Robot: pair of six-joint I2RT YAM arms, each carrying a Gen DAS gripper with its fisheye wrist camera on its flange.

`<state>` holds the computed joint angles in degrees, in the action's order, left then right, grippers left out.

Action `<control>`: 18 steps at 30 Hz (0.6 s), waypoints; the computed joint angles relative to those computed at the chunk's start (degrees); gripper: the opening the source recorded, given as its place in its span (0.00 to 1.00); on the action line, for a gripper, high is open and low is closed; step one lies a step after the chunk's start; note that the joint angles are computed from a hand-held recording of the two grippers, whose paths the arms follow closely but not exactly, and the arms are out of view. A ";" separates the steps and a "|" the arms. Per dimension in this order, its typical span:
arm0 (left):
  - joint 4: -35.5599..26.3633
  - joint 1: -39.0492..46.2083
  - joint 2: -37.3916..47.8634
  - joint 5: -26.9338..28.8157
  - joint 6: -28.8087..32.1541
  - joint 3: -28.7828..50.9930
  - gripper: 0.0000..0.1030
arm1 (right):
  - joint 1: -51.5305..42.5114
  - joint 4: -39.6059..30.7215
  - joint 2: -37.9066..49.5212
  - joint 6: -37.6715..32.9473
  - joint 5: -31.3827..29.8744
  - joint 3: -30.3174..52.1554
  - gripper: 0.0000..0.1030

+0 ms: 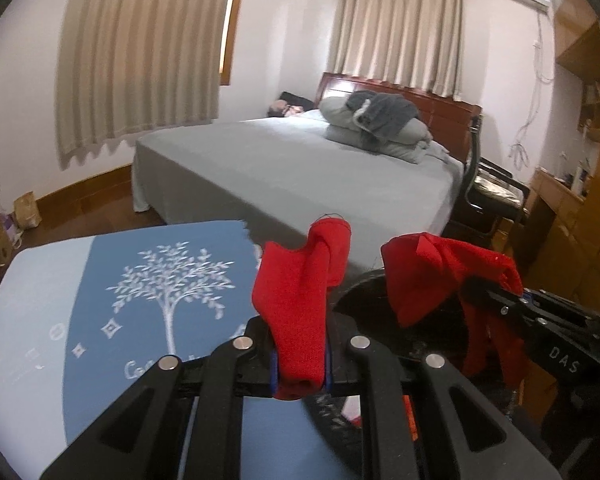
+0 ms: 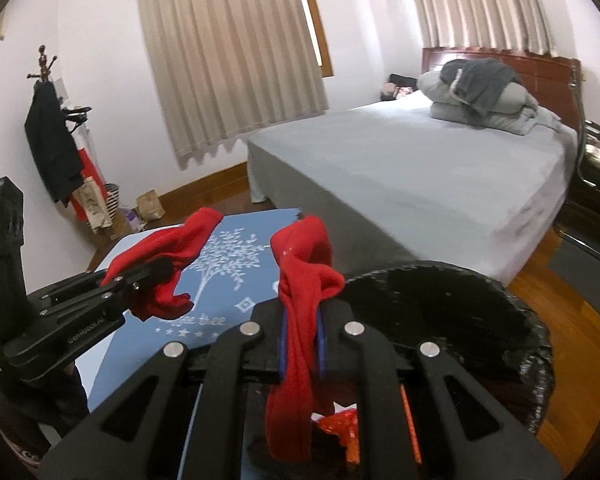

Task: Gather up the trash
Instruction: 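Lift both red cloths and carry them over the black bin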

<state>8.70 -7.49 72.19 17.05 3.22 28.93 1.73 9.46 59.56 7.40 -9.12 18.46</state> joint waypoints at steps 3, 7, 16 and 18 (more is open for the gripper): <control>0.36 -3.18 0.32 -1.05 -0.78 0.35 0.15 | -4.21 -1.30 -2.48 -1.45 -1.99 -1.37 0.10; 1.00 -7.90 1.00 -2.99 -1.84 0.83 0.15 | -9.18 -2.86 -5.08 -2.79 -3.90 -2.83 0.10; 3.58 -17.22 5.06 -6.77 -3.89 2.45 0.15 | -21.70 -5.52 -7.88 -7.24 -9.76 -4.89 0.10; 3.78 -18.00 5.91 -6.77 -3.87 2.95 0.15 | -25.38 -5.32 -7.35 -9.12 -11.99 -5.26 0.10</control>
